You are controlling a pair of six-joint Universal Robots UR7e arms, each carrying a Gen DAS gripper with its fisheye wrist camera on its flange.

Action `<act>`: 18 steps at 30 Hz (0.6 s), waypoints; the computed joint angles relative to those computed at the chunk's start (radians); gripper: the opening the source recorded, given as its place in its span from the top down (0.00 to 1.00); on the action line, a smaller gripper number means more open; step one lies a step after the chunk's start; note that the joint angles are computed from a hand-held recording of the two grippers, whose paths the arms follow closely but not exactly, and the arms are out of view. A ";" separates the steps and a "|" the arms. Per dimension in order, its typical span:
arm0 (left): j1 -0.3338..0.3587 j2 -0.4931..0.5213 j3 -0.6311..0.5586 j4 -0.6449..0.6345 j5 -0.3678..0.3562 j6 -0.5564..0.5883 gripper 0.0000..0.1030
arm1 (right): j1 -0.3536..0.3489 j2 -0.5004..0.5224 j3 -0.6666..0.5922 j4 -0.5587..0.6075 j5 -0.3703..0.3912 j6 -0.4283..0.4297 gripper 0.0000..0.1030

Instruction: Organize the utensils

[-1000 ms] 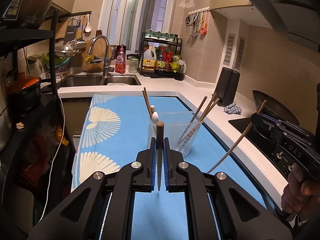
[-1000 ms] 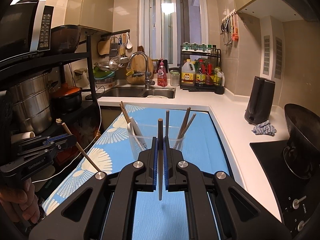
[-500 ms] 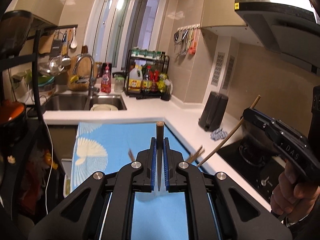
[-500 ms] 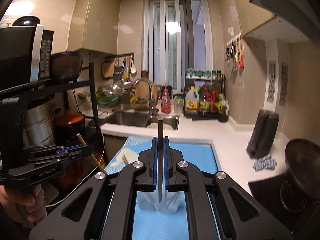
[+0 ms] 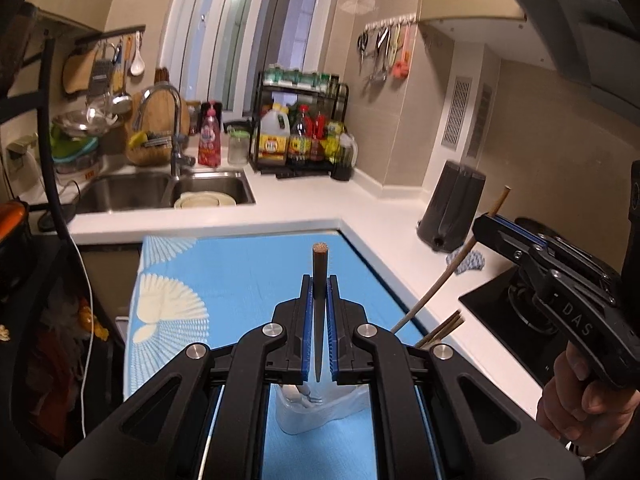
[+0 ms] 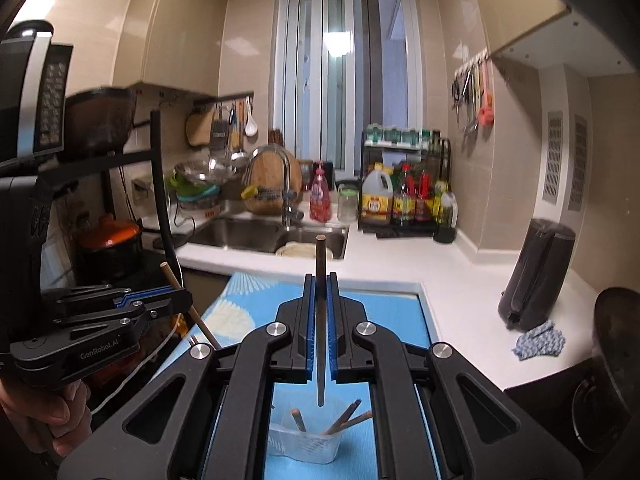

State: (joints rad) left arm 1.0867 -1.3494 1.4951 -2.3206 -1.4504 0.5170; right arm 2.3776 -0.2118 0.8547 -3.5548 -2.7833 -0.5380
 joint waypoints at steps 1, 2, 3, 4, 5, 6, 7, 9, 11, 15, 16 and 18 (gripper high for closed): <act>0.004 0.006 0.007 0.000 0.005 0.005 0.94 | -0.010 -0.019 0.043 0.037 0.005 0.059 0.95; 0.007 0.009 0.010 0.003 0.009 0.007 0.94 | -0.022 -0.041 0.090 0.094 0.009 0.132 0.95; 0.011 0.015 0.016 0.006 0.014 0.007 0.94 | -0.030 -0.051 0.115 0.119 0.011 0.168 0.95; 0.013 0.019 0.017 0.012 0.017 0.007 0.94 | -0.038 -0.060 0.137 0.149 0.011 0.210 0.95; 0.015 0.021 0.021 0.017 0.022 0.007 0.94 | -0.043 -0.065 0.152 0.176 0.011 0.241 0.94; 0.016 0.023 0.022 0.022 0.026 0.009 0.93 | -0.047 -0.070 0.166 0.209 0.009 0.271 0.91; 0.016 0.022 0.025 0.021 0.028 0.010 0.88 | -0.049 -0.072 0.173 0.231 0.002 0.286 0.88; 0.014 0.013 0.028 0.010 0.025 0.005 0.64 | -0.044 -0.062 0.167 0.208 -0.017 0.264 0.58; 0.013 0.001 0.031 -0.007 0.009 -0.001 0.59 | -0.031 -0.053 0.153 0.155 -0.034 0.218 0.52; -0.001 -0.048 0.062 -0.053 0.001 -0.002 0.56 | 0.010 -0.032 0.115 0.020 -0.065 0.082 0.44; -0.004 -0.066 0.076 -0.063 -0.002 -0.003 0.52 | 0.023 -0.024 0.104 -0.029 -0.071 0.039 0.40; -0.009 -0.104 0.111 -0.092 -0.006 0.000 0.44 | 0.049 -0.006 0.080 -0.141 -0.083 -0.062 0.23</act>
State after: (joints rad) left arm 1.0777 -1.4530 1.6060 -2.4128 -1.4565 0.5173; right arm 2.4264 -0.2173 0.9347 -3.6955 -2.8668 -0.6002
